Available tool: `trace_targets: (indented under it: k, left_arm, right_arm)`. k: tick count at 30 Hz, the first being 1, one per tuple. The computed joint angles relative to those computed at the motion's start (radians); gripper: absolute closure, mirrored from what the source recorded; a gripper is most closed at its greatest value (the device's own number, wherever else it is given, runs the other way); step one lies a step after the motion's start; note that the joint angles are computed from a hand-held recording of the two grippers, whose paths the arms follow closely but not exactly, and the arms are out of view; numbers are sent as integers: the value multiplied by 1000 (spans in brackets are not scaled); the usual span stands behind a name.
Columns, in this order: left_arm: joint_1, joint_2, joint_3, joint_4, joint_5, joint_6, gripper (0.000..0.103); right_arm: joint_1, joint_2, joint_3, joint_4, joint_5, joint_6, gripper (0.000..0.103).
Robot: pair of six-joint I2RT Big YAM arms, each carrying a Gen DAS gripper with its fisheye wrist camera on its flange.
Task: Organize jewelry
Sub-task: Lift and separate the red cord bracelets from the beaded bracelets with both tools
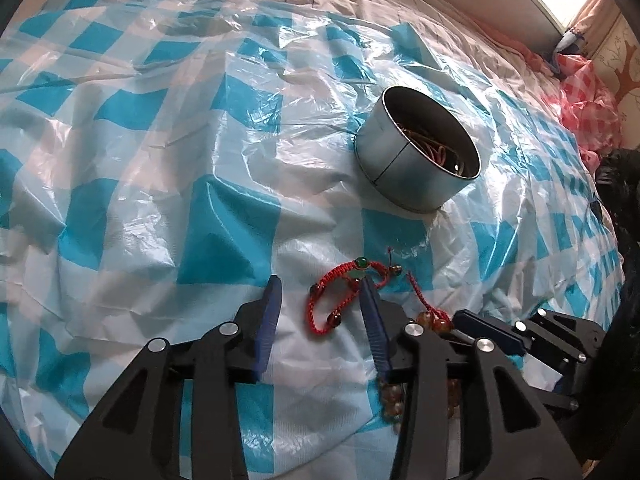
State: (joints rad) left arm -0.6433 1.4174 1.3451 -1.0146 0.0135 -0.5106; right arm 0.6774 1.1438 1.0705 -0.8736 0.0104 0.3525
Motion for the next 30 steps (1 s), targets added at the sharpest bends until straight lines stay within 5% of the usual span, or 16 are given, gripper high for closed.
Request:
trace_targets:
  k: [12, 16, 20, 21, 25, 30]
  left_arm:
    - [-24, 31, 26, -35, -47, 26, 65]
    - [-23, 32, 25, -36, -46, 27, 64]
    - [-15, 35, 25, -34, -31, 18, 64]
    - [-13, 37, 27, -35, -31, 20, 64]
    - [-20, 47, 37, -45, -49, 31, 64]
    - [-28, 51, 44, -54, -65, 29, 63]
  right_arm:
    - [-74, -75, -31, 46, -4, 77, 96]
    - [-71, -53, -30, 82, -56, 82, 51]
    - [-43, 17, -4, 87, -56, 75, 51]
    - [-40, 32, 2, 82, -56, 72, 54]
    - [-32, 50, 12, 76, -55, 63, 97]
    - [-42, -8, -6, 90, -3, 86, 99]
